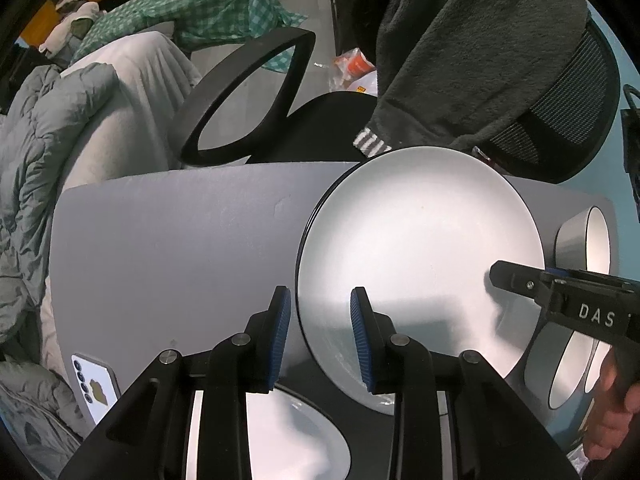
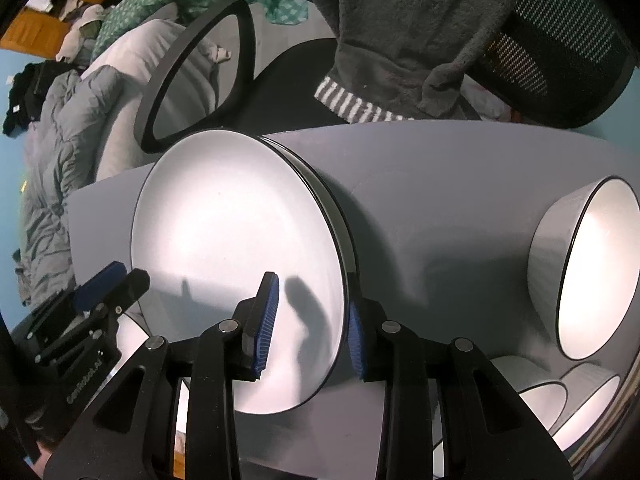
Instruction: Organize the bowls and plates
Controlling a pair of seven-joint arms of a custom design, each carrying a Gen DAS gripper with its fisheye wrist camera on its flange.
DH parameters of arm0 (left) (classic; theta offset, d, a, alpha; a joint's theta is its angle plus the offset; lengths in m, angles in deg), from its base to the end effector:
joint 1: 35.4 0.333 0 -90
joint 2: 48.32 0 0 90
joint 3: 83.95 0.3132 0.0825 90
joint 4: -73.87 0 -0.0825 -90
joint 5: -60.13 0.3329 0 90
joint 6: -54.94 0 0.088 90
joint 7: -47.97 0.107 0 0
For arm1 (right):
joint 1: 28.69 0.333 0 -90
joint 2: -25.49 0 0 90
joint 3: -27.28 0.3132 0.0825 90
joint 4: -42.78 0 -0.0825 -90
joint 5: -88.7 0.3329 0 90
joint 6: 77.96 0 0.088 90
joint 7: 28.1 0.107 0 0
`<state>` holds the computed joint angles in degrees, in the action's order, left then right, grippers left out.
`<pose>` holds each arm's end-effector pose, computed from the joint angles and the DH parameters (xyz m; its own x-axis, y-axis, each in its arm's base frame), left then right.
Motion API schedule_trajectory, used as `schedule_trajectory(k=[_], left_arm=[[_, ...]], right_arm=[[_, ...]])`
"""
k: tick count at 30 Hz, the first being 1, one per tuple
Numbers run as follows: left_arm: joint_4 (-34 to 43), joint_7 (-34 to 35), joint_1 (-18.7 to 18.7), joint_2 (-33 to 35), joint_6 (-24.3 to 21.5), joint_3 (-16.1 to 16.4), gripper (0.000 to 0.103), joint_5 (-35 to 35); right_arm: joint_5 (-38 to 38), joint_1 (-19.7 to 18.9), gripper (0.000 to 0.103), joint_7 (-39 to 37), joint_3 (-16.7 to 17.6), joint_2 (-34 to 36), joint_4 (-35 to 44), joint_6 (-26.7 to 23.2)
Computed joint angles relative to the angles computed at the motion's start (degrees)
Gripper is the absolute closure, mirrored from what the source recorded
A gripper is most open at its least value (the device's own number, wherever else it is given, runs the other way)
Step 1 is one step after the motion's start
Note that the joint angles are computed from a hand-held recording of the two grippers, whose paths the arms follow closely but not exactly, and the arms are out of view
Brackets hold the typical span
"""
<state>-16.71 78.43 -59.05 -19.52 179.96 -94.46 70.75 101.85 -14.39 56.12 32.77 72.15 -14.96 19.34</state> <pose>0.5535 -0.3444 0.3828 0.3597 -0.9315 0.0535 -0.9241 -0.3636 -0.1176 0.6615 0.2357 0.3734 0.3377 -0.8925 -0.2990 -0.9198 -0.3803 0.0966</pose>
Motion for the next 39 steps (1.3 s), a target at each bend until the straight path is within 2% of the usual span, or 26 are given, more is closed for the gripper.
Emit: schedule_trajectory(k=[7,13,14,15,19,25,30,33,39], left_arm=[[-3.19,-1.67,-0.17,-2.52,0.75,0.08,0.066,0.83],[-6.34,-3.16,0.13,-4.85,2.00,-0.31,0.066,1.00],[-6.74,-3.34,0.16,-5.20,2.13,-0.38,0.066,1.06],[-7.14,-3.41,0.24,-5.52,2.31,-0.43,0.066,1.14],[-9.12,-4.25,0.18,-7.15,2.76,-0.55,0.065,2.01],[-12.43,-5.47,0.41,-9.84,2.96,-0.90,0.063,2.99],[-16.30,-6.28,0.67,-13.29,2.82,-1.45,0.062,4.06],[-18.53,-6.84,0.92,-15.26,2.66,-1.84,0.059,4.57],[-25.15,-7.56,2.08,-20.05,4.20,-2.83,0.058,4.00]], right_arm=[[0.13,0.03,0.073,0.05,-0.06,-1.84,-3.05,1.90],[-0.75,0.45,0.072,-0.07,-0.39,-3.77,-5.87,4.28],[-1.39,0.78,0.070,-0.21,-0.57,-4.06,-6.28,4.82],[-2.56,1.35,0.062,-0.27,-0.97,-4.59,-7.11,5.60],[-4.53,2.02,0.062,-0.83,-1.25,-6.45,-10.19,8.16],[-10.22,4.21,0.062,-1.40,-2.40,-12.93,-19.82,16.20],[-15.32,5.71,0.056,-1.23,-2.84,-18.34,-27.41,22.43],[-17.21,6.02,0.053,-1.38,-2.65,-20.58,-30.81,25.23],[-20.86,6.83,0.050,-1.42,-2.30,-25.33,-37.70,29.27]])
